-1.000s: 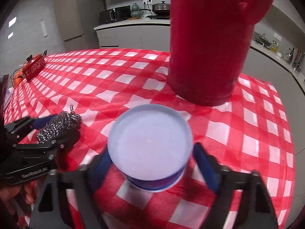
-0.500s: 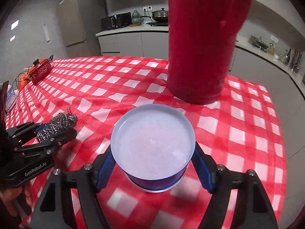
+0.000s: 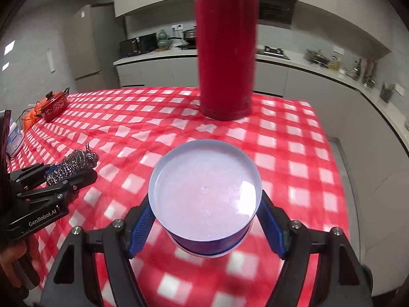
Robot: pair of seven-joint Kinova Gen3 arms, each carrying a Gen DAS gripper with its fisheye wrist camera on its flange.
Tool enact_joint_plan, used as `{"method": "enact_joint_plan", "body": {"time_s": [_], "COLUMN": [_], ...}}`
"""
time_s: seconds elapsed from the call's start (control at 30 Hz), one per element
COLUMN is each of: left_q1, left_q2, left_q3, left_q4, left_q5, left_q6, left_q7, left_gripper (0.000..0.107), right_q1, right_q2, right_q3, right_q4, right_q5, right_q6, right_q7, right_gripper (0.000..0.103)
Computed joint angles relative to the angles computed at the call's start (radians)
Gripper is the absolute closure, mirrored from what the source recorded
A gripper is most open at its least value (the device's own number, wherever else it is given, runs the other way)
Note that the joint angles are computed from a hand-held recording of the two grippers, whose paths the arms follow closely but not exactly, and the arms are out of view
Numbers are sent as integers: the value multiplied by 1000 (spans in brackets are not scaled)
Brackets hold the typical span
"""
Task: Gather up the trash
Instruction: 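Carry the steel wool and blue cup over the black bin and release both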
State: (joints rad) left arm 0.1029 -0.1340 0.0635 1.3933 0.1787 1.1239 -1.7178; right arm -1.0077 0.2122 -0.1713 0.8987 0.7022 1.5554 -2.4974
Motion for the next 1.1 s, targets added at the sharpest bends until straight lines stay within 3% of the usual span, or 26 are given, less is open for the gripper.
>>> {"method": "enact_joint_plan", "body": {"time_s": [0.27,0.63,0.87,1.1], "left_q1": [40,139,239,363], "left_q2": [-44,-38,-27,27], "left_q3": [31,145,277,423], "left_q4": [20,8,-17,-76], "left_q5": [17,-34,-149,-342], "left_q6": [13,-3,-21,6], "left_q7": [16,116,291,522], "left_gripper": [66,66,66,66], "right_q1": [-55,-3,60,138], "right_q2": [-77,-201,-346,-508], "right_q3": [-57,-177,-289,-351], "right_q4": [51,168,272,354], "right_q5": [94,132,134,75], "right_q6": [139,257,351,425], "right_q7": [-107,-205,-261,-263], "right_gripper": [26,26,26,26]}}
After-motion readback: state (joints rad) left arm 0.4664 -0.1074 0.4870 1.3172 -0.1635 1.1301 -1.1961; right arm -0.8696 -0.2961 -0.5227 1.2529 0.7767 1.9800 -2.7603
